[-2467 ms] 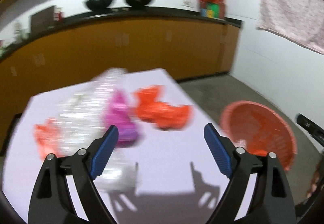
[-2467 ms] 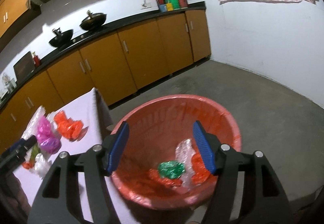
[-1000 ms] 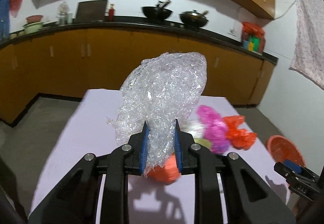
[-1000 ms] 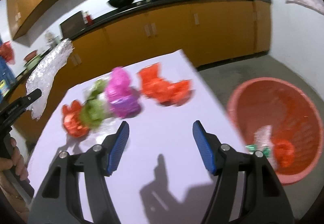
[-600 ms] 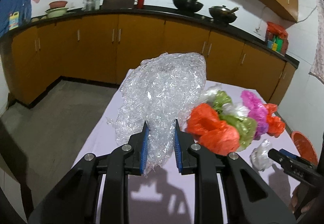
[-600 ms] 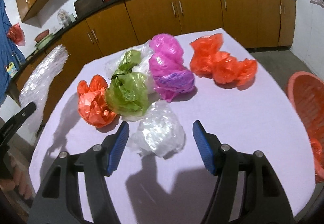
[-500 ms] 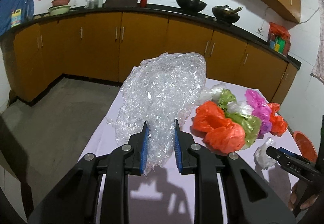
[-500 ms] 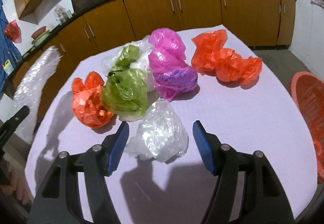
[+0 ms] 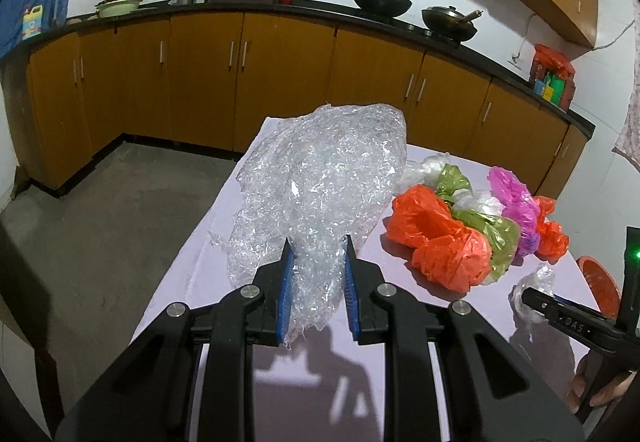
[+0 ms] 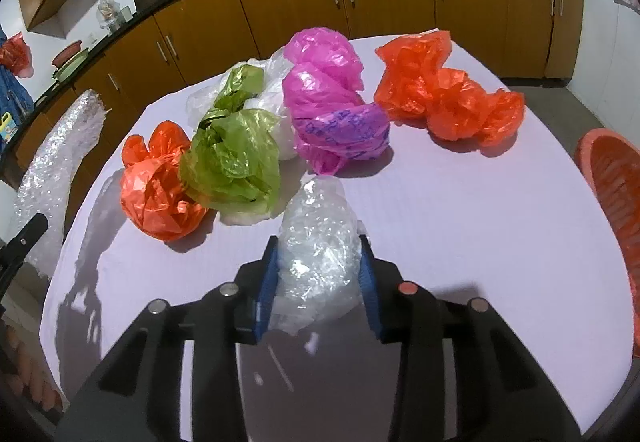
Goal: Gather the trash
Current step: 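Grasp the clear plastic bag with the right gripper while the left gripper holds bubble wrap, then carry the bubble wrap and clear bag in both grippers over the orange wastebasket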
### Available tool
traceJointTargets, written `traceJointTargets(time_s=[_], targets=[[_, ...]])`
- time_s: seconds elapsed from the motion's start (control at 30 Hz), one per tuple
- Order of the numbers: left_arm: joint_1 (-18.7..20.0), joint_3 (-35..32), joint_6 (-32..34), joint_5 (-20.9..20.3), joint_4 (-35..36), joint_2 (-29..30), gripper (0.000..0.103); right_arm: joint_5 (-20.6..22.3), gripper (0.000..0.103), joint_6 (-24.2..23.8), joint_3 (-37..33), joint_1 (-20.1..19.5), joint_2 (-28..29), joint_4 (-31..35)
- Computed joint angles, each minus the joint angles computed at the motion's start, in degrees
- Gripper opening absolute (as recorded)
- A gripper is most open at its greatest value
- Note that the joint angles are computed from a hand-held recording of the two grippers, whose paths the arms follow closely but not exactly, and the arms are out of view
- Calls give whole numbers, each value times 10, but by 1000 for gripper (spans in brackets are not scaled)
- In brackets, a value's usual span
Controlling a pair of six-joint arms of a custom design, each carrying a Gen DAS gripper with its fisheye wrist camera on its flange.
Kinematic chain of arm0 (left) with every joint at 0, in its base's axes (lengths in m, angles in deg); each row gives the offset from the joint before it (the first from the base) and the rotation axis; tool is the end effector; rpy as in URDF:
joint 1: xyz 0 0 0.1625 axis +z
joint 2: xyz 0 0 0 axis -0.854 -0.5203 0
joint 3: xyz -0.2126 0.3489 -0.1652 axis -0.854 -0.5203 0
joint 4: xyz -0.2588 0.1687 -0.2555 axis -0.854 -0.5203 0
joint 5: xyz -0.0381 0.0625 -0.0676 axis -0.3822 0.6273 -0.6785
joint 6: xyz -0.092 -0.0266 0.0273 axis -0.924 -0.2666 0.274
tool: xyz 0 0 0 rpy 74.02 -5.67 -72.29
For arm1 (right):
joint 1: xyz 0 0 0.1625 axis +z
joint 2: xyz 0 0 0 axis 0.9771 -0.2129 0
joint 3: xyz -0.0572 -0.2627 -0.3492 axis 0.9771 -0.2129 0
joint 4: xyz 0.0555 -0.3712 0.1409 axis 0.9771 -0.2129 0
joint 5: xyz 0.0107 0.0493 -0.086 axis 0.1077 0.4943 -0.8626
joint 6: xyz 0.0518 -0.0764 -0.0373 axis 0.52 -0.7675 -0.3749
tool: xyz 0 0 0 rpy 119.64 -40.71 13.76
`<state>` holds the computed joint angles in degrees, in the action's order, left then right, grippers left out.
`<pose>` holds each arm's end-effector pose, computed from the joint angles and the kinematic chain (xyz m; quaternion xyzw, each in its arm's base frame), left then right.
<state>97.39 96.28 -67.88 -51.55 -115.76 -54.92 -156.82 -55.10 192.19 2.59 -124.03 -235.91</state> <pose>-0.2688 -0.4975 0.0363 0.1149 0.8350 -0.4663 0.2686 0.0089 -0.5463 0.3170 0.1087 -0.8991 0.3167 0.2820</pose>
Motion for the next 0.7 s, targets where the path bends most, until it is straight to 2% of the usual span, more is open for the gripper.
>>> traceJointTargets(time_s=[0.3,0.7], targets=[[-15,-1,11,-16,-12,2,22,24,36,2,30,-14,-53,-15],[-49,-35,10,-59,13,29,22,52,36,1,55,-41,-138,-23]])
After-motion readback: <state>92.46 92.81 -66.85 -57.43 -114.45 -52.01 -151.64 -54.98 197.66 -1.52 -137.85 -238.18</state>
